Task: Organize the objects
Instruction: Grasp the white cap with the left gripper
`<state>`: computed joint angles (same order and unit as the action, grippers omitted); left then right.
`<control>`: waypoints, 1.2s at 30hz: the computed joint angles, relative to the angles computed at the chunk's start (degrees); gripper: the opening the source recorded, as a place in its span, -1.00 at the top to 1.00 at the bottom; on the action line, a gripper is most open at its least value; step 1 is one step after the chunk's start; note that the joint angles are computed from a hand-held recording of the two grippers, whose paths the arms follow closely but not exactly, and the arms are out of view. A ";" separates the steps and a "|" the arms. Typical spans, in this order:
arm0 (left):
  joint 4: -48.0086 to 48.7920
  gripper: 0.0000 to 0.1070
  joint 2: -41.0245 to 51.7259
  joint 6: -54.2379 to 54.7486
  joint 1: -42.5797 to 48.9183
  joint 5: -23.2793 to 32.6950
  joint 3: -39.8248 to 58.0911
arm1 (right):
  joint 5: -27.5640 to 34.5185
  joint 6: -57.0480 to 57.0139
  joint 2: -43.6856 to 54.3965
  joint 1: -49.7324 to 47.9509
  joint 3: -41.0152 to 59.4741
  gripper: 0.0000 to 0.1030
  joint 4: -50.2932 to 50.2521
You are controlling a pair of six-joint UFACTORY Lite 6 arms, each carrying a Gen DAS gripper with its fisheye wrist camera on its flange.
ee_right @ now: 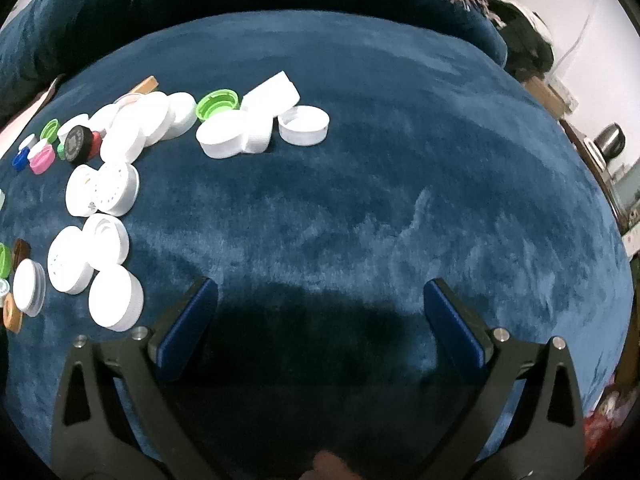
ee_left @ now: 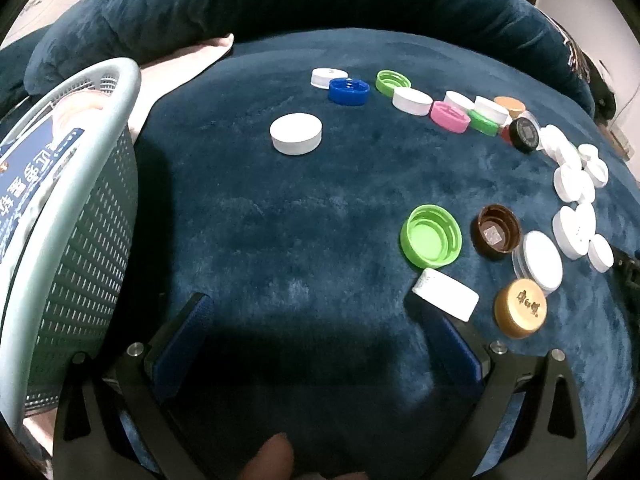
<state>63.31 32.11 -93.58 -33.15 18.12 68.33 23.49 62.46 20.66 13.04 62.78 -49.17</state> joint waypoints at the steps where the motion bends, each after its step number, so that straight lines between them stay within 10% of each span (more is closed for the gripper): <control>1: 0.66 -0.93 -0.04 -0.52 0.16 -0.36 -0.20 | 0.55 0.98 0.09 0.46 0.06 -1.00 -0.53; 9: 2.17 -0.93 0.15 -1.07 0.38 -0.75 -0.39 | -1.30 8.72 -0.93 0.78 -2.64 -1.00 -8.19; 21: -11.84 -0.92 -3.52 12.57 0.52 0.32 -1.42 | -0.64 -8.50 -4.31 -0.81 -1.58 -1.00 7.61; 27: -1.44 -0.92 -13.13 2.16 -2.66 -1.44 -7.31 | -2.94 -21.61 -12.93 2.19 -5.73 -1.00 19.53; 36: -11.57 -0.92 -3.86 11.39 -4.04 2.23 2.98 | -4.34 -20.20 -15.58 6.42 -7.55 -1.00 17.95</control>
